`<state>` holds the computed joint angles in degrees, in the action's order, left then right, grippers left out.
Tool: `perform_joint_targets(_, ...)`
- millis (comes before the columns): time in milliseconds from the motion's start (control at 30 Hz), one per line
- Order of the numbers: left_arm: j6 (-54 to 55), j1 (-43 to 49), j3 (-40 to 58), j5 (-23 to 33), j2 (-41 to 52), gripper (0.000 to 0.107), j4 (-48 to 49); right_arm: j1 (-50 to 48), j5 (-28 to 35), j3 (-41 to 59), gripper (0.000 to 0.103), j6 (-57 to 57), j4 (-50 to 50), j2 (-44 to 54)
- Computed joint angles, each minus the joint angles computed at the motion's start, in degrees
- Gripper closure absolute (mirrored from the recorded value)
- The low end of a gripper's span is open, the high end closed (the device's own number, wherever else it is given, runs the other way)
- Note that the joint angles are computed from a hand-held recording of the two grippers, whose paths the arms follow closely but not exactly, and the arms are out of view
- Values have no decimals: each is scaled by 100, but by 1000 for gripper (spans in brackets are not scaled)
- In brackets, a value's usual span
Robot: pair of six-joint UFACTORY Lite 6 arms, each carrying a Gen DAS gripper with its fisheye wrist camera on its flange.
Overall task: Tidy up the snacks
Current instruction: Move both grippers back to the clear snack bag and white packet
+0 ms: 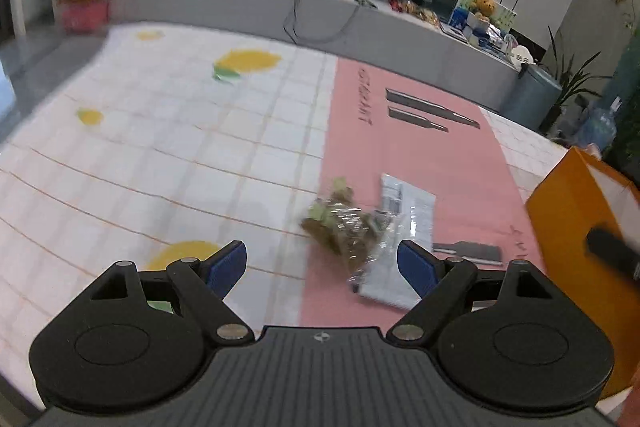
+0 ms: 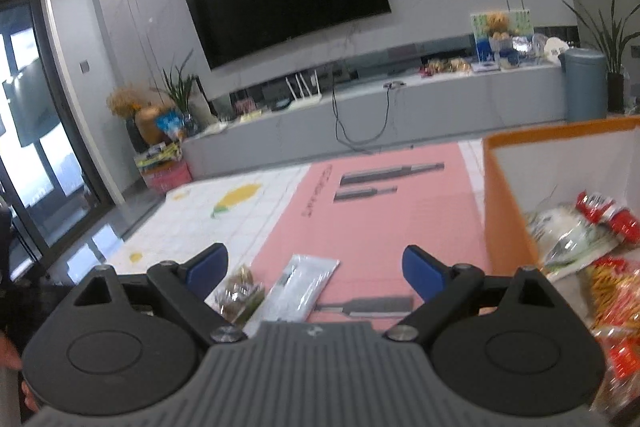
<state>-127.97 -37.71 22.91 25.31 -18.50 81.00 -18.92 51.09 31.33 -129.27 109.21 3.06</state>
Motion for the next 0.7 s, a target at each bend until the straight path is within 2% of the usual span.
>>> perform_joint_targets(67, -312, 270, 319, -242, 526, 7, 241, 150, -103, -48, 11, -86, 55, 10)
perform_joint_targets(167, -755, 287, 858, -59, 1346, 7, 526, -29, 109, 178, 11, 555, -565, 313)
perform_joint_targets(233, -722, 254, 1311, 151, 1952, 7, 240, -155, 202, 359, 11, 1019, -859, 513)
perform_joint_targets(400, -604, 425, 2311, 169, 3127, 7, -253, -138, 74, 286, 11, 933, -842, 414)
perform_joint_targets(567, -392, 316, 2768, 421, 3529, 7, -487, -213, 20, 206, 11, 842, -957, 318)
perform_joint_targets(700, -871, 493, 2595, 105, 3413, 6, -208, -244, -52, 206, 12, 809, -925, 263)
